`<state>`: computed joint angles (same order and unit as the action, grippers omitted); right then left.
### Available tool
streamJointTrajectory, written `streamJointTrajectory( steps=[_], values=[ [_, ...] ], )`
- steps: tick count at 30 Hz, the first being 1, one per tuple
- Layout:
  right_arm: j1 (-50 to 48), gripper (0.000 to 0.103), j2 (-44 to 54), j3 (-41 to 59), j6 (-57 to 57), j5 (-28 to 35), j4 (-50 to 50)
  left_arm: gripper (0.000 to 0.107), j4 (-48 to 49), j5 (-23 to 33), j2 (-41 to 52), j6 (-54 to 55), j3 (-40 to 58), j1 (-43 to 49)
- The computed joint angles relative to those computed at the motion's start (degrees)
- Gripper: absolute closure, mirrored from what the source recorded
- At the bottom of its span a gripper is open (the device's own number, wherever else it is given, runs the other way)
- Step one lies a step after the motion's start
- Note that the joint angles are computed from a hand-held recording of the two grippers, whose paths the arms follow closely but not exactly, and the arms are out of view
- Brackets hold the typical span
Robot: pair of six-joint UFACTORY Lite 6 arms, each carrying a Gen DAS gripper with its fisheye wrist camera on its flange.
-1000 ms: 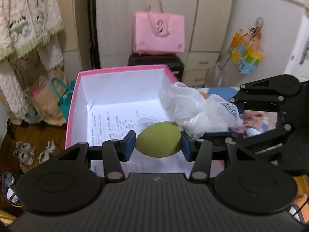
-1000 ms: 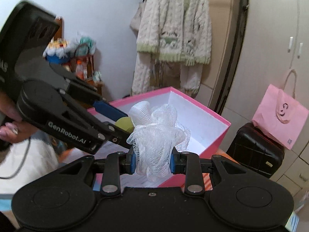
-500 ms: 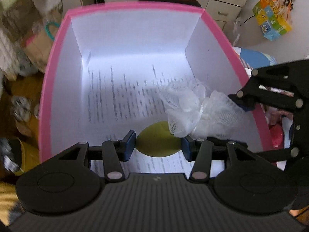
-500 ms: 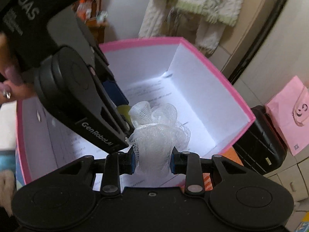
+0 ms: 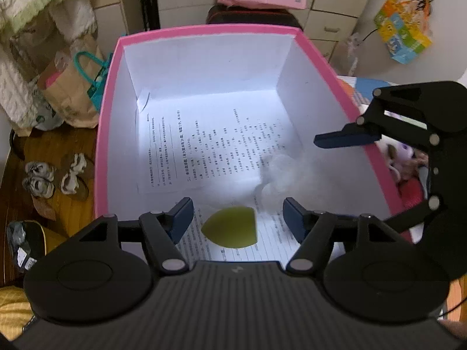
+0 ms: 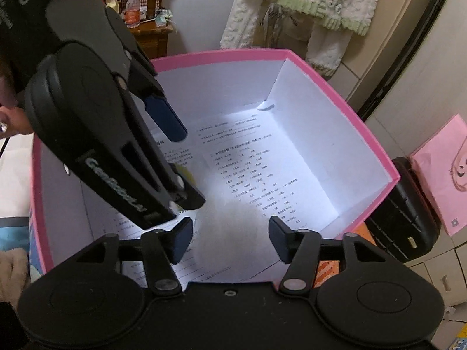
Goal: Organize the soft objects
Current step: 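Withdraw both tools from the box back toward the table items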
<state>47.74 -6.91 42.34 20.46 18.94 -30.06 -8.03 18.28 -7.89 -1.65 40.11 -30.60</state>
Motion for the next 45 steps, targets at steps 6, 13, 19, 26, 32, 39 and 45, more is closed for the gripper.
streamJointTrajectory(
  steps=[6,13,19,26,32,39,45],
  values=[
    [2.4,0.04,-6.9,-2.2,3.5,3.9,-0.3,0.037,5.2,4.4,-11.7,-5.6,-4.0,-2.3],
    [8.7,0.04,-15.5,-4.2,12.1,12.3,-3.5,0.031,10.9,13.6,-25.0,-12.2,-6.2,-8.5],
    [16.7,0.04,-21.5,-5.4,20.3,21.8,-8.0,0.028,25.2,23.1,-35.2,-30.6,-6.4,-24.2],
    [29.3,0.039,-28.6,-6.4,30.1,33.8,-10.9,0.023,43.2,36.0,-37.1,-56.7,-4.2,-49.6],
    [44.8,0.038,-33.5,-6.7,40.9,46.3,-13.0,0.022,48.9,43.9,-33.1,-69.6,-1.9,-65.2],
    [71.6,0.037,-36.3,-7.2,61.2,65.1,-14.4,0.019,52.7,49.8,-25.3,-78.6,2.4,-78.1],
    [99.2,0.034,-34.5,-8.8,86.4,81.7,-10.8,0.016,53.9,47.9,-17.7,-81.0,5.7,-81.5]
  ],
)
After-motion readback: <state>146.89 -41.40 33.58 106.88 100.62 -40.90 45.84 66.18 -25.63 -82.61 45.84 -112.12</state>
